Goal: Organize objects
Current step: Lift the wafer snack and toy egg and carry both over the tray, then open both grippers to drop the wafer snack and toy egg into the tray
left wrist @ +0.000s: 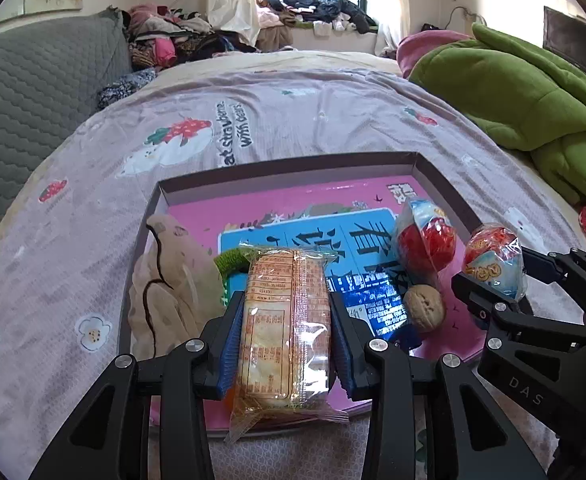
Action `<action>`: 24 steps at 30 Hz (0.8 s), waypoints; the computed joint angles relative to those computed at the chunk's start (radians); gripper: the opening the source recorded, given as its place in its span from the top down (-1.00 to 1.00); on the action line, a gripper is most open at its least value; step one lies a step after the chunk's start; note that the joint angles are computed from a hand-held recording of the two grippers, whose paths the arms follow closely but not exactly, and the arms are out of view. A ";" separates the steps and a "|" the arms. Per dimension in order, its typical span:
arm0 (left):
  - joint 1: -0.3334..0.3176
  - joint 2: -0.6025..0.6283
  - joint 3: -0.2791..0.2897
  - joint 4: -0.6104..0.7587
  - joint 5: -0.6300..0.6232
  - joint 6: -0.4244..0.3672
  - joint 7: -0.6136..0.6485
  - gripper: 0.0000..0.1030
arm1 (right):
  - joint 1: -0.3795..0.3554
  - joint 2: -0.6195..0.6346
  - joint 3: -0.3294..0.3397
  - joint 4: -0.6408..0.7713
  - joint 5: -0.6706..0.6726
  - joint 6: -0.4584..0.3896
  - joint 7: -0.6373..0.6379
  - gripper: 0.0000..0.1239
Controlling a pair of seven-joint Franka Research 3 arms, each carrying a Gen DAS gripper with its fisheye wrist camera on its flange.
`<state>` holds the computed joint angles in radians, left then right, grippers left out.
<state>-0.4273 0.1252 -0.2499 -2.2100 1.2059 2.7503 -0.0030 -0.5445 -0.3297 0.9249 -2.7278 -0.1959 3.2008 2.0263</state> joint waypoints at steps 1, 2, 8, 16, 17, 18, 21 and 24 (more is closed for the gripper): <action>0.001 0.003 -0.001 0.000 -0.006 0.000 0.007 0.21 | -0.009 0.002 0.008 0.001 -0.003 0.001 0.000 0.10; 0.001 0.003 0.000 -0.001 -0.006 0.003 0.007 0.21 | -0.013 0.008 0.010 0.002 -0.006 0.000 -0.003 0.10; 0.008 -0.005 0.003 -0.026 -0.011 0.045 0.002 0.08 | -0.028 0.017 0.020 0.002 -0.016 0.000 -0.008 0.10; 0.022 -0.021 0.006 -0.053 -0.009 0.101 0.004 -0.13 | -0.031 0.017 0.025 0.010 -0.033 -0.018 0.003 0.10; 0.025 -0.021 0.007 -0.055 -0.008 0.118 0.006 -0.16 | -0.032 0.017 0.023 0.009 -0.038 -0.015 0.008 0.10; 0.027 -0.023 0.008 -0.057 -0.003 0.129 0.002 -0.18 | -0.026 0.019 0.015 0.007 -0.040 -0.009 0.011 0.09; 0.022 -0.032 0.006 -0.058 0.024 0.116 -0.013 -0.26 | 0.001 0.025 -0.019 0.000 -0.028 0.002 0.006 0.09; 0.022 -0.038 0.001 -0.057 0.046 0.108 -0.024 -0.35 | 0.010 0.019 -0.032 -0.004 -0.015 0.004 0.006 0.08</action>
<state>-0.4051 0.0875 -0.2489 -2.2667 1.2517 2.8585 -0.0273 -0.5342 -0.3109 0.8928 -2.7316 -0.2105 3.2050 2.0326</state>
